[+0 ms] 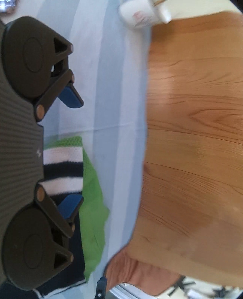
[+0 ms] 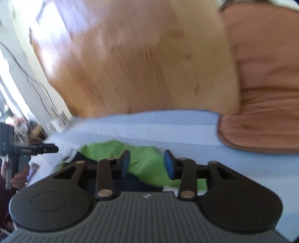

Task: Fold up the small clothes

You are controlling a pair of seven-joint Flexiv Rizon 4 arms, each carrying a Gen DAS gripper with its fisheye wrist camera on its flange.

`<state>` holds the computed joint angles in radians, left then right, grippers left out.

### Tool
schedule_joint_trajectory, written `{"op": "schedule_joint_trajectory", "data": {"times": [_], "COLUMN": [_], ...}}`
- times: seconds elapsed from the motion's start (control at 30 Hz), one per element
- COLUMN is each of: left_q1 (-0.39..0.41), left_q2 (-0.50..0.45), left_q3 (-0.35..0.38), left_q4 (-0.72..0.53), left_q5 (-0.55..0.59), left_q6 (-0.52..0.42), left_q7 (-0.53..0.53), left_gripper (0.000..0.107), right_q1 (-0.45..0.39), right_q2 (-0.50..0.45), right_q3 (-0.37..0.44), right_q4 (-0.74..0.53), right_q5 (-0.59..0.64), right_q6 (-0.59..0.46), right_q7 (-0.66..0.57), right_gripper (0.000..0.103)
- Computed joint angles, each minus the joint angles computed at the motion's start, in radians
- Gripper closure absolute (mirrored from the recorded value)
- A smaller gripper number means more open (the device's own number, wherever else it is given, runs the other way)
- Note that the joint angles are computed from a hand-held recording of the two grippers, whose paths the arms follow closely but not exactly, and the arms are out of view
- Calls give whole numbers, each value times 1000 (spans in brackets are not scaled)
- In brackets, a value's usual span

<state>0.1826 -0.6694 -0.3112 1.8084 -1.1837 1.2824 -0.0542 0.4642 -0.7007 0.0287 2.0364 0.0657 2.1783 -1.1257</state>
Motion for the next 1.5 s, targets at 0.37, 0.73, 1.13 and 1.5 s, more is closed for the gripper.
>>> {"op": "schedule_joint_trajectory", "data": {"times": [0.37, 0.73, 1.13, 1.5], "left_q1": [14, 141, 159, 162], "left_q2": [-26, 327, 491, 361], "left_q3": [-39, -48, 238, 386], "left_q4": [-10, 318, 619, 461], "left_q5": [80, -419, -424, -202], "left_q6": [-66, -384, -654, -898], "left_q7": [-40, 445, 610, 200], "left_gripper": [89, 90, 47, 5], "right_q1": [-152, 312, 594, 508], "right_q2": [-57, 240, 69, -51], "right_q3": [115, -46, 159, 239], "right_q4": [-120, 228, 293, 300], "right_q5": [-270, 207, 639, 607], "right_q6": [-182, 91, 322, 707], "right_q7": [87, -226, -371, -133], "right_gripper": [90, 90, 70, 57]}}
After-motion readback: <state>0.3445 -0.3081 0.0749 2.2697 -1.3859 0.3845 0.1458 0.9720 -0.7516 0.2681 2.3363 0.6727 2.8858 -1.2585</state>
